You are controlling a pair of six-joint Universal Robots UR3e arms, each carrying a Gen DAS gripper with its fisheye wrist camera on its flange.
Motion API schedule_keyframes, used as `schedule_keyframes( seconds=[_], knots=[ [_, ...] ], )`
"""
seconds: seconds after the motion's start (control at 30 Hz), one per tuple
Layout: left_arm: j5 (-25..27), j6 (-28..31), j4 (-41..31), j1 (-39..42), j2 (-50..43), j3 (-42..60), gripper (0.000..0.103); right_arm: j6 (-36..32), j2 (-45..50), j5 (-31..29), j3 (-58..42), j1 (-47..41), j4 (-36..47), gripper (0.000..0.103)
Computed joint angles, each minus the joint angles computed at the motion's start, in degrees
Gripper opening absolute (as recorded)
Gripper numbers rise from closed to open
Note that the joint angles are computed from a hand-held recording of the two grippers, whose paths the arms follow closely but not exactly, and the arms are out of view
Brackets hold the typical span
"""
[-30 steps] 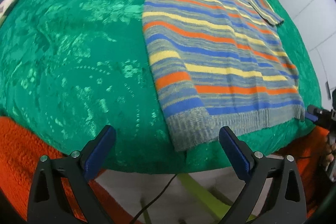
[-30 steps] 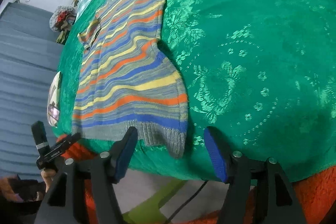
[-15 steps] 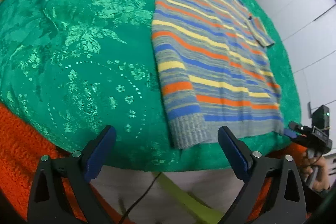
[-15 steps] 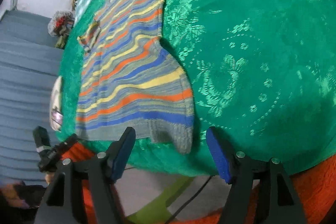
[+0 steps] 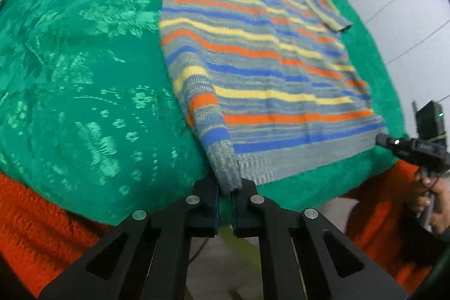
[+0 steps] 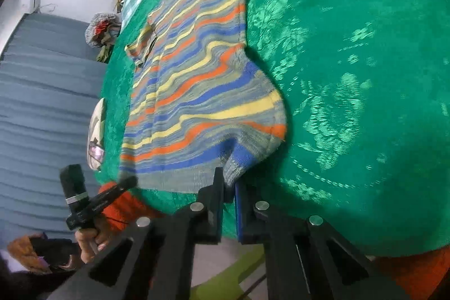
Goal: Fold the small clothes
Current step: 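Close the right gripper on the hem while the left gripper grasps the hem beside it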
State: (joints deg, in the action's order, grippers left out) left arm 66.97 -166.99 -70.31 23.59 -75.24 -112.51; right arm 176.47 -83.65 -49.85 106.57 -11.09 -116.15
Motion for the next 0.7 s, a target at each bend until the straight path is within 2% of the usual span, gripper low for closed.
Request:
schedule_keyframes(
  seconds=[0.07, 0.17, 0.27, 0.37, 0.43, 0.5, 0.57, 0.67, 0.7],
  knots=[
    [-0.86, 4.39, -6.38, 2.81, 3.04, 2.58, 0.004, -3.21, -2.42, -0.70, -2.63, 0.35, 6.82, 0.006],
    [3.57, 6.22, -9.95, 1.40, 0.53, 7.28, 0.004, -6.43, -4.07, -4.37, -7.00, 2.38, 14.92, 0.006],
    [11.69, 2.86, -3.75, -4.75, -5.57, 7.20, 0.006, -4.56, -1.61, -10.54, -9.35, 6.41, 16.04, 0.006],
    [16.23, -0.41, -1.85, -9.13, -9.22, 7.52, 0.016, -1.72, 2.11, -14.65, -10.88, 8.66, 15.41, 0.006],
    [17.43, 0.30, -2.18, -8.89, -6.19, 5.78, 0.028, -1.30, 2.53, -16.70, -12.41, 9.35, 16.26, 0.006],
    [18.31, 0.90, -2.54, -7.03, -2.72, 4.03, 0.051, -1.01, 2.26, -19.76, -14.02, 10.13, 16.77, 0.006],
    [16.99, 1.98, -3.50, -3.69, 0.37, 2.87, 0.056, -0.71, 2.30, -20.78, -14.85, 9.96, 17.47, 0.006],
    [11.16, 3.54, -4.80, 2.96, 2.79, 2.04, 0.066, -0.75, 4.08, -21.98, -16.85, 10.93, 18.04, 0.006],
    [9.46, 2.94, -3.55, 4.18, 2.05, 1.75, 0.066, -1.18, 4.37, -21.42, -16.87, 10.89, 17.87, 0.006]
  ],
)
